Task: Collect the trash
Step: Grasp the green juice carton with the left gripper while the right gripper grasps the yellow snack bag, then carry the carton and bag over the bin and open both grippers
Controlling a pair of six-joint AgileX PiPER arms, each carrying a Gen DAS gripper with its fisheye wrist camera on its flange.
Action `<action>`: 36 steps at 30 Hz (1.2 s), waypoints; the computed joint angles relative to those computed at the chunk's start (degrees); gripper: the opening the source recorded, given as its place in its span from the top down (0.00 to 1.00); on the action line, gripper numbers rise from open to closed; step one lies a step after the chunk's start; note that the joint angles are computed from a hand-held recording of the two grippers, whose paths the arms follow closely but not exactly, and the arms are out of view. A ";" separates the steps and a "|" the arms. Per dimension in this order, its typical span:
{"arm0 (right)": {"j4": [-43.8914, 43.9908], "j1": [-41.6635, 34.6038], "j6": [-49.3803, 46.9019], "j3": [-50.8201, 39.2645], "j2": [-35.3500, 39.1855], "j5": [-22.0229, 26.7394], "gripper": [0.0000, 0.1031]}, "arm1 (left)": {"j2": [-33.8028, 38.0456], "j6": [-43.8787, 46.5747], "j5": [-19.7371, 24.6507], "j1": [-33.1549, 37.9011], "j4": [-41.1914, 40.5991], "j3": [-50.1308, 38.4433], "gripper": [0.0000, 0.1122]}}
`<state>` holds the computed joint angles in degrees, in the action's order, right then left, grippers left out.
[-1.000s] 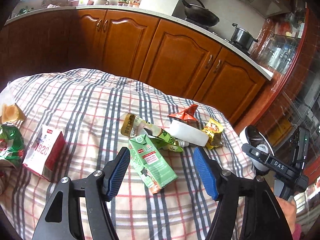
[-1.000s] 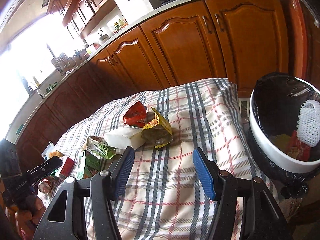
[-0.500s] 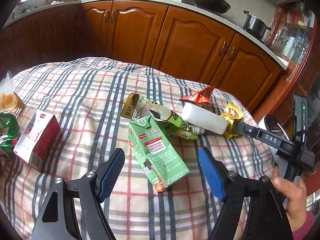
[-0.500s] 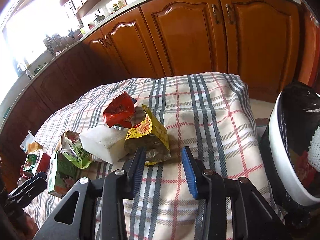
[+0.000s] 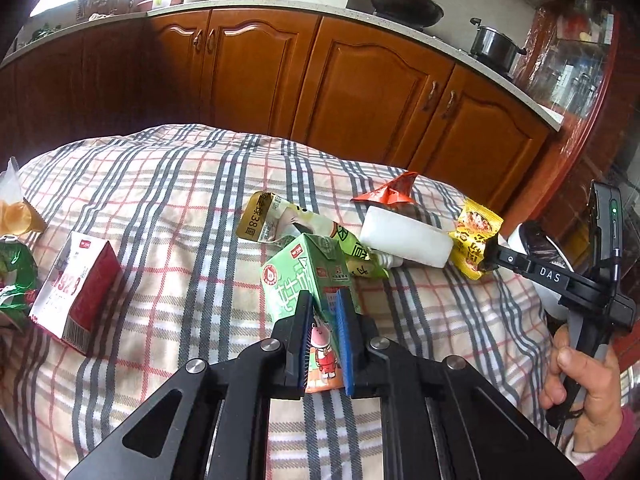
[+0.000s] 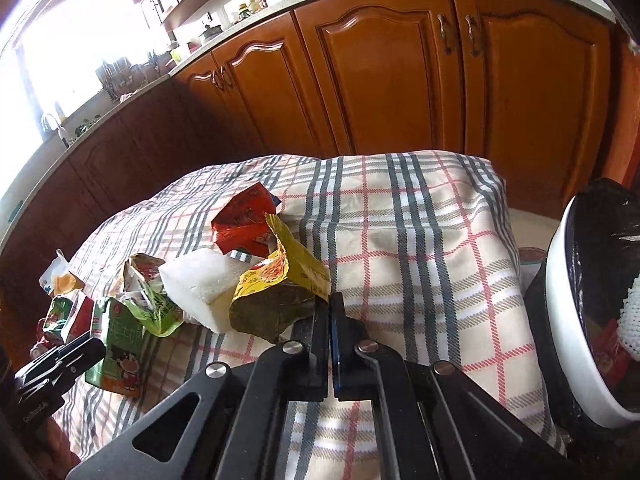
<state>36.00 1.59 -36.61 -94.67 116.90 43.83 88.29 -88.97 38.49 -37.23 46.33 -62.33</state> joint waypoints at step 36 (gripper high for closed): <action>12.39 -19.82 -13.72 16.81 -16.82 4.54 1.00 | 13.02 21.82 -6.18 -5.57 -9.50 -21.67 0.95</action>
<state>48.39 -18.23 -50.34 -77.86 100.08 48.37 101.31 -67.15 32.31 -42.80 36.84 -83.99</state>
